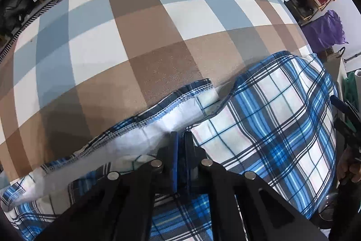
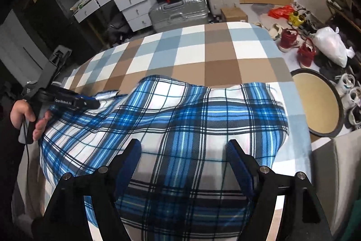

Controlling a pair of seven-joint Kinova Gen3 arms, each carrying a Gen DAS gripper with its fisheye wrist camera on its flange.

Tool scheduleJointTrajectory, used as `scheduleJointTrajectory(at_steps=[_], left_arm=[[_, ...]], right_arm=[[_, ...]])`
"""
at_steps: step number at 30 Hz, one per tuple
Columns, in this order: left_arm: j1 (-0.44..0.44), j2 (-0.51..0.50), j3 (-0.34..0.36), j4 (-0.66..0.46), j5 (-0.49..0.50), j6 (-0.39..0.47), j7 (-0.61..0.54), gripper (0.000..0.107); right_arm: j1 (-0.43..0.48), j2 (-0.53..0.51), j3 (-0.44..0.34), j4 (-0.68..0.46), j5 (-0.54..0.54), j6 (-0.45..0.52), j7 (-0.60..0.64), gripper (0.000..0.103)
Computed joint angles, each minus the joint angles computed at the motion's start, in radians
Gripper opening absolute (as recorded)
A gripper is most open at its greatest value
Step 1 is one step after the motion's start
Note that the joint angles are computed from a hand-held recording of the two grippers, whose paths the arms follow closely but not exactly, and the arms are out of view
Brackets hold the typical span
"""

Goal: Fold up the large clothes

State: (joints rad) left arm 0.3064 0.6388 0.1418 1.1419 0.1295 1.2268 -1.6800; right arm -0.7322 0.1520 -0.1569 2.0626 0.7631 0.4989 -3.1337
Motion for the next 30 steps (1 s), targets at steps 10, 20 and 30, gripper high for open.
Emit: scheduleJointTrajectory(at_steps=[10, 20, 30], left_arm=[[0.114, -0.139, -0.153, 0.115, 0.022, -0.193, 0.038, 0.000], [-0.008, -0.170, -0.141, 0.247, 0.072, -0.268, 0.199, 0.000], [0.048, -0.467, -0.092, 0.620, 0.101, -0.417, -0.039, 0.063]], right_arm=[[-0.005, -0.023, -0.012, 0.017, 0.035, 0.023, -0.079, 0.078], [-0.018, 0.030, -0.054, -0.075, -0.069, 0.195, 0.065, 0.078], [-0.114, 0.085, -0.096, -0.206, -0.036, 0.207, 0.140, 0.088]])
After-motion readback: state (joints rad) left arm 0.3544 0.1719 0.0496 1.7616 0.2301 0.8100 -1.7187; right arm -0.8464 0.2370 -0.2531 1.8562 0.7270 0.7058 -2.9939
